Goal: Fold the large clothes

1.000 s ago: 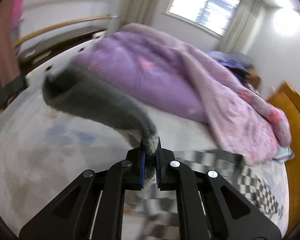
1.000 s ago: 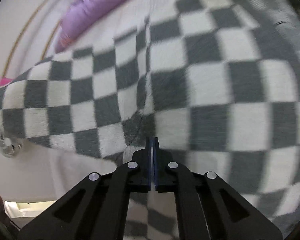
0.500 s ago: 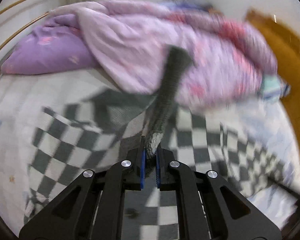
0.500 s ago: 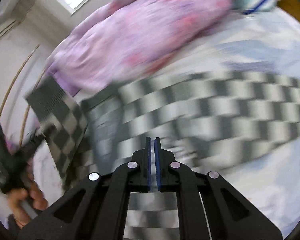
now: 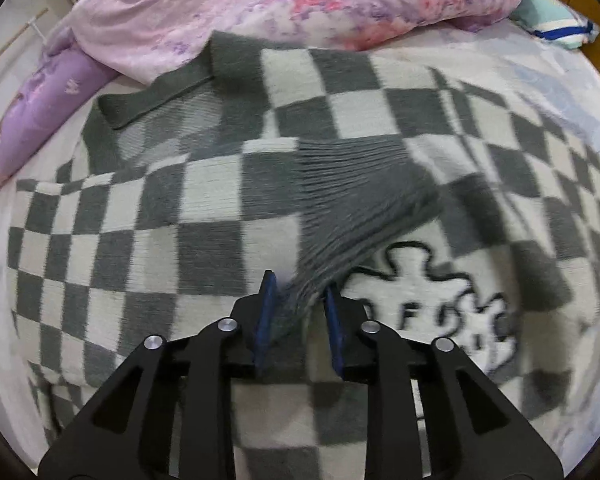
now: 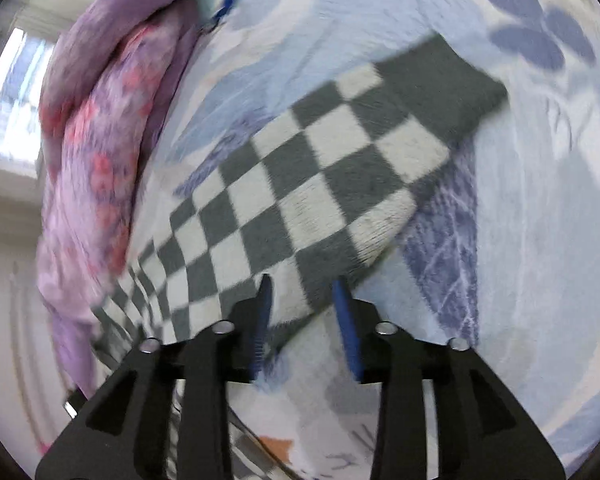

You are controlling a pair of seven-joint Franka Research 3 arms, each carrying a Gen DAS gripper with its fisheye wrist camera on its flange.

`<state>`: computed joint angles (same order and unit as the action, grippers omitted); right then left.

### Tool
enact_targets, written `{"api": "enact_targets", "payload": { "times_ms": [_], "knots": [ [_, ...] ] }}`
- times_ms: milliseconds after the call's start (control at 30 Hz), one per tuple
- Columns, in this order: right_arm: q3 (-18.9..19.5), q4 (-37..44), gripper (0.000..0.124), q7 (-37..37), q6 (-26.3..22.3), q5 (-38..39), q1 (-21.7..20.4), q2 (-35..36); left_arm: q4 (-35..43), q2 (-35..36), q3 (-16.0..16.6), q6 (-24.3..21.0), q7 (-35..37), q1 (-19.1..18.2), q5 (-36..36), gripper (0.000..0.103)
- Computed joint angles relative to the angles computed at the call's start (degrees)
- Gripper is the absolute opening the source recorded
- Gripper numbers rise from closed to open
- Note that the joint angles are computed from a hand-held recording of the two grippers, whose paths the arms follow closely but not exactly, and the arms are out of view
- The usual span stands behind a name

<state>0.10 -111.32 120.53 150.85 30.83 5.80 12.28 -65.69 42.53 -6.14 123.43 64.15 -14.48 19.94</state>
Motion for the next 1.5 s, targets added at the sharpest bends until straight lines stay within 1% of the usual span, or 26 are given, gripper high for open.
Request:
{"api": "enact_targets", "payload": {
  "times_ms": [67, 133, 200, 267, 367, 433, 467, 500, 533, 600, 633, 700, 767, 833, 900, 967, 1033, 1067, 1100, 1133, 1167, 1200, 1267, 1367, 1433, 1500],
  "knots": [
    [1.09, -0.62, 0.047, -0.88, 1.49, 3.98, -1.14, 0.69, 0.41, 0.0, -1.88, 0.11, 1.47, 1.56, -3.25, 0.025],
    [-1.11, -0.63, 0.048, 5.19, 1.09, -1.48, 0.96, 0.84, -1.26, -1.37, -2.69, 2.02, 1.97, 2.38, -5.2, 0.033],
    [-0.42, -1.19, 0.051, 6.0, 3.15, 0.69, 0.52, 1.42, -4.21, -3.38, -2.62, 4.79, 1.87, 2.29, -5.23, 0.045],
    [-1.72, -1.52, 0.051, 10.12, 2.85, -3.36, 1.47, 1.76, -4.61, -3.64, -3.48, 6.15, 2.41, 3.08, -7.16, 0.047],
    [-0.56, -2.28, 0.054, 8.77, 7.02, -1.11, 0.61, 2.7, -4.49, -3.72, -5.51, 6.99, 4.06, 4.75, -11.63, 0.049],
    [-0.64, -1.99, 0.054, 8.32, 9.25, -2.13, 0.85, 3.63, -4.11, -3.7, -5.89, 6.96, 4.76, 4.7, -13.11, 0.055],
    [-0.35, -1.85, 0.054, 7.61, 10.39, -1.88, 0.7, 4.09, -4.5, -4.03, -5.78, 7.18, 4.46, 4.38, -13.38, 0.062],
    [-0.18, -1.79, 0.048, 7.12, 11.74, -1.72, 0.67, 4.54, -4.59, -4.11, -5.89, 7.21, 4.48, 4.44, -14.01, 0.067],
    [-0.37, -1.57, 0.031, 7.42, 12.22, -2.12, 0.89, 4.91, -4.54, -4.22, -5.81, 6.84, 4.17, 4.29, -14.36, 0.069],
    [1.23, -1.51, 0.014, 4.77, 13.45, 0.57, -0.37, 5.1, -4.52, -4.49, -5.98, 5.94, 3.82, 4.31, -15.35, 0.076],
    [1.1, -1.52, 0.013, 4.25, 14.01, 0.24, -0.13, 4.84, -4.83, -4.75, -6.04, 5.97, 3.81, 4.45, -15.8, 0.076],
    [-1.1, 0.02, 0.013, 4.39, 14.08, -5.77, 2.24, 4.37, -4.67, -4.87, -5.78, 5.75, 3.68, 4.64, -16.11, 0.076],
    [-1.77, 3.61, 0.012, 1.92, 12.76, -12.43, 3.84, 4.76, -5.48, -5.77, -5.54, 6.22, 2.95, 5.25, -16.75, 0.076],
    [3.07, 9.21, 0.012, -9.0, 11.23, -10.68, 2.34, 6.48, -7.21, -7.36, -5.22, 7.37, 1.45, 6.14, -17.6, 0.076],
    [7.97, 15.41, 0.012, -20.51, 7.02, -7.06, 1.21, 9.24, -9.31, -9.08, -5.07, 9.39, -0.53, 7.35, -18.92, 0.076],
    [10.34, 23.16, 0.012, -28.46, -1.16, -7.57, 2.83, 13.46, -11.55, -11.02, -4.52, 11.02, -2.96, 8.22, -19.52, 0.076],
    [11.06, 28.5, 0.012, -31.87, -8.38, -7.48, 4.69, 17.26, -13.32, -12.5, -4.26, 12.27, -4.29, 8.99, -19.6, 0.078],
    [10.14, 29.8, 0.012, -31.81, -10.79, -7.29, 6.11, 18.4, -13.61, -12.86, -4.09, 12.15, -4.82, 9.12, -19.31, 0.079],
    [9.69, 33.09, 0.013, -29.89, -16.14, -8.0, 7.04, 21.09, -13.77, -13.11, -4.0, 11.54, -4.87, 9.34, -19.0, 0.079],
    [10.16, 34.74, 0.013, -27.98, -19.35, -8.4, 6.96, 22.86, -13.95, -13.32, -3.93, 10.96, -4.74, 9.48, -18.59, 0.079],
    [8.63, 34.4, 0.013, -27.87, -19.36, -6.8, 8.22, 23.06, -13.9, -13.36, -3.77, 10.63, -4.91, 9.43, -18.07, 0.079],
    [6.93, 32.05, 0.014, -28.67, -16.99, -5.73, 9.64, 21.82, -14.42, -13.67, -3.69, 10.61, -5.11, 9.43, -17.7, 0.079],
    [6.96, 31.37, 0.018, -28.09, -15.98, -6.65, 9.64, 21.0, -14.64, -13.67, -4.3, 9.99, -5.1, 9.94, -18.68, 0.079],
    [6.53, 25.28, 0.03, -30.12, -10.25, -5.83, 10.03, 16.37, -14.69, -13.34, -5.12, 10.16, -4.64, 9.93, -19.74, 0.079],
    [5.98, 20.2, 0.05, -29.44, -6.23, -4.73, 9.88, 12.69, -12.9, -12.19, -5.61, 9.55, -4.18, 9.03, -19.65, 0.079],
    [4.84, 15.49, 0.052, -27.0, -2.55, -4.33, 9.86, 9.45, -9.6, -10.27, -6.05, 8.52, -2.11, 7.56, -18.32, 0.079]
  ]
}}
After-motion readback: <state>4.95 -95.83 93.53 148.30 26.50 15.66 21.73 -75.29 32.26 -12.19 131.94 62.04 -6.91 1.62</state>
